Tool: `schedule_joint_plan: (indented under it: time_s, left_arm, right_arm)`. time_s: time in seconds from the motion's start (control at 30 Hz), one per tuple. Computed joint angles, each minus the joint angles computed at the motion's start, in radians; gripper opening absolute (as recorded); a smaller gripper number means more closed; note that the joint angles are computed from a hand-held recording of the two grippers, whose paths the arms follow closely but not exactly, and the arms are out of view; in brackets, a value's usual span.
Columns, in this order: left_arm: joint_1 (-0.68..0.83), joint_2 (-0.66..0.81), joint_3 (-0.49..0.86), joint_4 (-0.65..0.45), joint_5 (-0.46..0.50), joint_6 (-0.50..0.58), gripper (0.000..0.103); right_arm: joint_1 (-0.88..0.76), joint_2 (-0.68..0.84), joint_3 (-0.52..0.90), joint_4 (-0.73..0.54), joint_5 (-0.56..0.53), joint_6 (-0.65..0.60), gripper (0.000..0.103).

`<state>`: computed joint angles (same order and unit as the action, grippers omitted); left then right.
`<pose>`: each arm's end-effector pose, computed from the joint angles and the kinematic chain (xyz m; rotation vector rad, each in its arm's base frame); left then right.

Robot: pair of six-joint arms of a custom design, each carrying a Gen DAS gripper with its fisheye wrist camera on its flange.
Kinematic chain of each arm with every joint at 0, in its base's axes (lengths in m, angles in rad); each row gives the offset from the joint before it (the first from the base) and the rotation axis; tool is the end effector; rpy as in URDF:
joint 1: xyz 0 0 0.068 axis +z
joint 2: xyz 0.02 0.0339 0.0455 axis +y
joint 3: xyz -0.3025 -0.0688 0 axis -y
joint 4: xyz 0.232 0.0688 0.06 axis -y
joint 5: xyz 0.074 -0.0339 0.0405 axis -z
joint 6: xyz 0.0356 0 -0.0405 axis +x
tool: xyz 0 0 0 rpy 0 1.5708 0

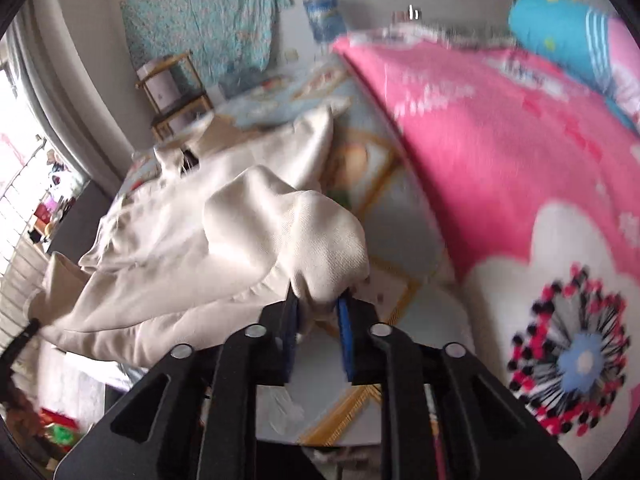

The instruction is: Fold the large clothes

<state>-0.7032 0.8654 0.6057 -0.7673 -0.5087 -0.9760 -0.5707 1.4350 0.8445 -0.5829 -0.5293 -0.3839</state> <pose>0.1011 -0.0630 0.2523 -0.5008 2.3641 -0.0818 0.2165 -0.1176 0.2373 0.0984 2.5299 0.3747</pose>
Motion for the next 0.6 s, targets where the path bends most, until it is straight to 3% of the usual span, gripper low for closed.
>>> schedule_joint_plan:
  time_s: [0.13, 0.23, 0.27, 0.3, 0.37, 0.43, 0.53, 0.6]
  left_arm:
    - [0.097, -0.107, -0.046, -0.106, -0.018, -0.037, 0.027]
    - [0.344, -0.225, -0.061, -0.040, 0.126, 0.148, 0.033]
    - [0.422, -0.228, -0.063, -0.004, 0.189, 0.211, 0.033]
    - [0.450, -0.209, -0.061, 0.031, 0.230, 0.242, 0.038]
    - [0.451, -0.115, -0.057, 0.128, 0.275, 0.291, 0.050]
    - [0.331, 0.017, -0.030, 0.208, 0.193, 0.280, 0.055]
    - [0.259, 0.223, 0.012, 0.318, 0.117, 0.345, 0.057]
    - [0.241, 0.330, 0.041, 0.363, 0.090, 0.403, 0.057]
  right_arm:
    - [-0.099, 0.053, 0.059, -0.073, -0.094, -0.028, 0.037]
    - [-0.048, -0.019, 0.052, -0.001, -0.029, 0.006, 0.039]
    - [-0.025, -0.030, 0.058, 0.013, -0.026, 0.013, 0.045]
    - [-0.003, -0.032, 0.066, 0.021, -0.032, 0.019, 0.052]
    - [0.068, -0.009, 0.089, 0.043, -0.006, 0.031, 0.053]
    - [0.160, 0.032, 0.109, 0.064, 0.058, 0.014, 0.056]
    - [0.282, 0.112, 0.126, 0.129, 0.196, 0.029, 0.057]
    - [0.306, 0.170, 0.152, 0.142, 0.198, 0.046, 0.057]
